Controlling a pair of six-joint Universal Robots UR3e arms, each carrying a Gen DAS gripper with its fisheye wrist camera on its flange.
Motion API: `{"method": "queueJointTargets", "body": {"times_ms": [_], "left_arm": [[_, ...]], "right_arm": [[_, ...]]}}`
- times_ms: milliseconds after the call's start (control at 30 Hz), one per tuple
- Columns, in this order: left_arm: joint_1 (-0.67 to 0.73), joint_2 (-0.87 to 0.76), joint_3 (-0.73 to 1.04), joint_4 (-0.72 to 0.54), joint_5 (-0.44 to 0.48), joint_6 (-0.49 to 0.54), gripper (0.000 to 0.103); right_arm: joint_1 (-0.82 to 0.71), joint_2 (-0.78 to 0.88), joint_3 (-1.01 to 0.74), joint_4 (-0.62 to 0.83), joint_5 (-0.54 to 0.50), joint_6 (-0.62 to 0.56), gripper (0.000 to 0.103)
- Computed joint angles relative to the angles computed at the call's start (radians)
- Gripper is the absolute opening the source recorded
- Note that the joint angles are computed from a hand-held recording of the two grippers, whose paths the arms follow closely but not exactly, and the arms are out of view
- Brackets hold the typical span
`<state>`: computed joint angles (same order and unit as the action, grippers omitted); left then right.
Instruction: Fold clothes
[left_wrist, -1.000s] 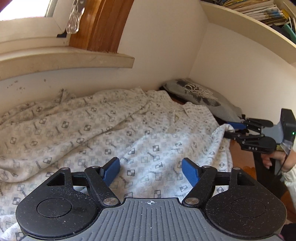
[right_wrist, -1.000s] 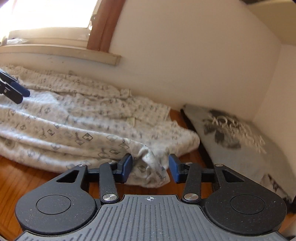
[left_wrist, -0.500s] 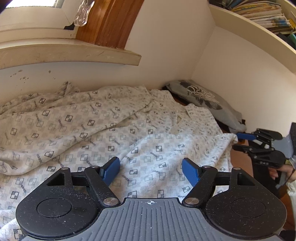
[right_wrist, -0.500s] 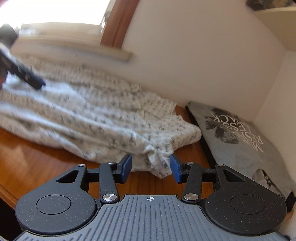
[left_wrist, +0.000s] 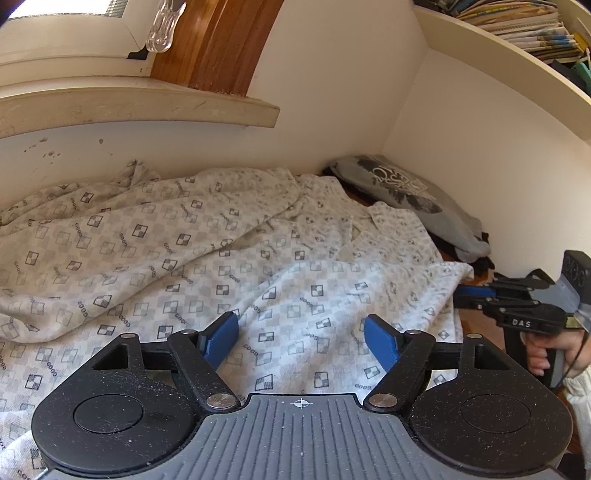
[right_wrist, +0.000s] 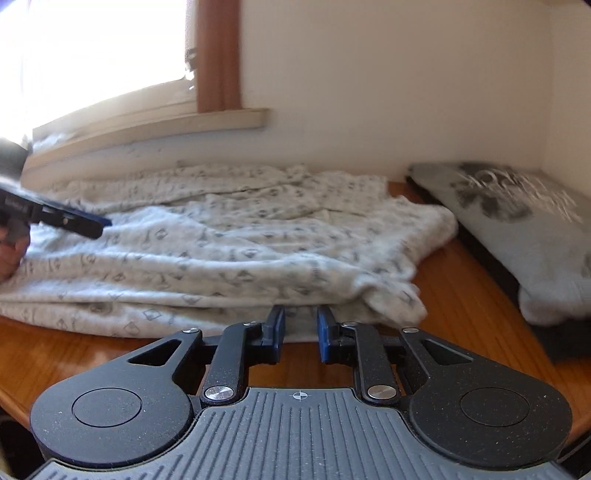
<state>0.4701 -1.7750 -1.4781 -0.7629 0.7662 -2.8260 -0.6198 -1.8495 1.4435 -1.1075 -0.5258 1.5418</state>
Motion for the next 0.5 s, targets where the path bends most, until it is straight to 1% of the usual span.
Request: {"method": "queueJointTargets", "body": {"times_ms": [33,100,133,167,200,233,300,367,433,500], "left_arm": [[-0.001,0.003,-0.004,0.007,0.005,-0.003,0.078],[-0.008,0.003,-0.009,0.031,0.02,-0.015,0.078],[-0.013,0.003,-0.014,0.059,0.032,-0.036,0.078],[-0.03,-0.013,0.022,0.055,0.054,-0.038,0.077],[-0.046,-0.029,0.059,0.049,0.076,-0.038,0.077],[-0.062,-0.046,0.098,0.042,0.098,-0.037,0.075],[-0.099,-0.111,0.214,0.02,0.13,-0.031,0.068],[-0.128,-0.191,0.339,-0.031,0.146,-0.027,0.056],[-0.148,-0.26,0.437,-0.069,0.151,-0.028,0.055],[-0.155,-0.312,0.511,-0.122,0.137,-0.002,0.055]], "right_arm": [[-0.018,-0.004,0.003,0.032,0.006,-0.035,0.021],[-0.038,0.012,-0.019,0.11,0.015,-0.065,0.024],[-0.039,0.032,-0.041,0.152,0.021,-0.07,0.028],[-0.042,0.052,-0.063,0.203,0.034,-0.08,0.031],[-0.043,0.069,-0.081,0.239,0.046,-0.082,0.038],[-0.031,0.076,-0.079,0.213,0.052,-0.034,0.044],[-0.007,0.082,-0.058,0.122,0.062,0.095,0.05],[0.018,0.087,-0.037,0.012,0.06,0.224,0.052],[0.021,0.087,-0.019,-0.024,0.078,0.269,0.057],[0.025,0.087,0.0,-0.06,0.096,0.313,0.057]]}}
